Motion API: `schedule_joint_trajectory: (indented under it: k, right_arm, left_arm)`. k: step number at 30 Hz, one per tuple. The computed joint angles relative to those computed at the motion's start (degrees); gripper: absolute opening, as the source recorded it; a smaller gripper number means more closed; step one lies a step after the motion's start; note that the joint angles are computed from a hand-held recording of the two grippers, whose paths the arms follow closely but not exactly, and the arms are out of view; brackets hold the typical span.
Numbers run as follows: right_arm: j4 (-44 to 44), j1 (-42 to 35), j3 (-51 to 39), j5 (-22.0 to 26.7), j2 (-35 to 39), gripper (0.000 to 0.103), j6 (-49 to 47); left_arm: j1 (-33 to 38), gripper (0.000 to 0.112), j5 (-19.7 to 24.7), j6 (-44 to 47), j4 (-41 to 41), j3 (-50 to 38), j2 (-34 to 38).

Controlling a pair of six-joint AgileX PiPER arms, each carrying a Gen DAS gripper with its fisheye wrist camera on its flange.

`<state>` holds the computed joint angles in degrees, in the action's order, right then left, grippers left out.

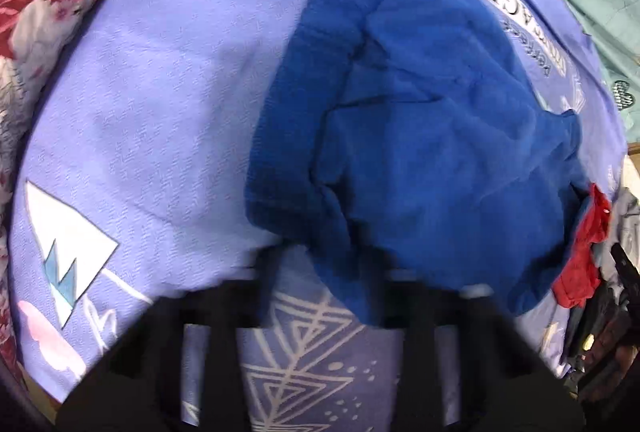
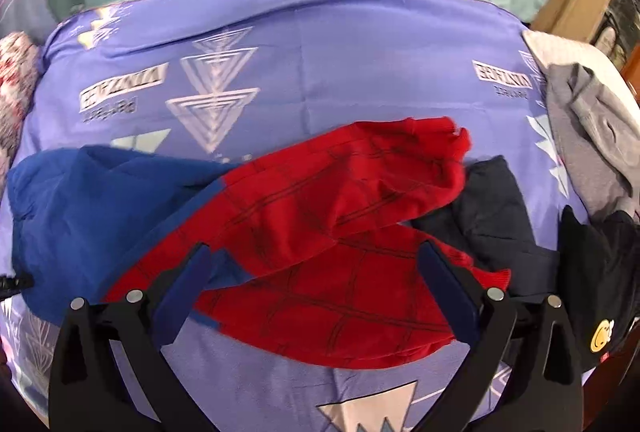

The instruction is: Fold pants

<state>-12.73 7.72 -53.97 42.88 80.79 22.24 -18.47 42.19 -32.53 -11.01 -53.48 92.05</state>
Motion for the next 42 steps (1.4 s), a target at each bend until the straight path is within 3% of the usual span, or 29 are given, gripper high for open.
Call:
schedule_joint_trajectory:
  k: [2,6,9,12,20,22,23,24,26,27,28,30,32,36,38,39,40,42]
  right_arm:
    - [0.14,-3.33,-1.52,-0.24,1.16,0.102,0.44]
    - [3.19,-9.58,-7.55,-0.13,6.72,0.102,-2.48]
    - [2.03,-10.60,-13.20,0.64,13.39,0.102,-2.28]
    - [9.78,-12.99,-18.29,1.83,19.70,0.102,-6.85]
    - [10.07,-10.25,-27.25,6.41,29.20,0.092,-6.56]
    - [13.15,-11.36,-29.10,8.65,31.52,0.071,-8.33]
    - [14.33,-11.94,-29.18,8.88,31.86,0.069,-8.73]
    - [14.56,-12.39,-28.57,8.16,31.38,0.061,-8.49]
    - [18.01,-14.64,-27.24,6.97,30.01,0.035,-10.45]
    - [22.93,-16.75,-26.43,6.60,29.39,0.013,-13.70]
    - [27.78,-18.98,-25.60,6.64,28.71,0.005,-16.41]
    - [33.23,-22.87,-23.29,5.55,25.26,0.002,-18.71]
    - [40.29,-26.99,-22.92,5.34,22.07,0.002,-23.72]
    - [47.56,-32.14,-31.76,9.57,23.00,0.002,-26.59]
    - [45.16,-31.48,-41.53,17.11,27.71,0.002,-26.20]
    - [41.95,-29.87,-44.83,20.20,29.72,0.016,-24.56]
    - [39.25,-29.50,-48.06,23.72,31.99,0.047,-24.10]
    - [32.35,-26.83,-47.65,24.34,32.86,0.082,-21.48]
  left_arm:
    - [-0.04,0.013,0.40,-1.27,0.86,-0.52,-0.39]
    - [-4.58,0.013,2.74,-12.02,9.92,-3.45,-4.89]
    - [-4.29,0.013,4.83,-11.35,9.41,-5.86,-7.04]
    - [-4.94,0.013,6.34,-12.26,10.57,-7.67,-7.91]
    - [-5.40,0.013,7.07,-14.07,11.34,-4.61,-11.93]
    - [-5.69,0.013,7.02,-14.52,11.37,-4.47,-11.90]
    - [-5.63,0.013,7.09,-14.46,11.25,-4.38,-12.11]
    - [-5.59,0.013,7.04,-14.42,11.07,-4.55,-12.06]
    - [-5.04,0.013,6.97,-13.60,10.51,-4.67,-12.35]
    - [-4.28,0.013,6.85,-12.58,9.51,-4.95,-12.39]
    - [-3.51,0.013,7.02,-11.74,8.65,-5.38,-12.35]
    - [-0.67,0.013,7.17,-8.69,4.69,-6.59,-12.27]
    - [2.36,0.013,7.36,-4.92,0.51,-8.91,-11.54]
    - [3.44,0.013,9.48,-2.30,2.38,-20.26,-6.53]
    - [2.86,0.013,9.64,-2.35,3.31,-25.08,-4.67]
    - [2.28,0.013,9.99,-2.50,4.26,-27.97,-3.46]
    - [1.62,0.013,10.21,-2.86,5.52,-29.92,-2.55]
    - [-0.45,0.013,11.01,-4.57,9.25,-32.45,-1.06]
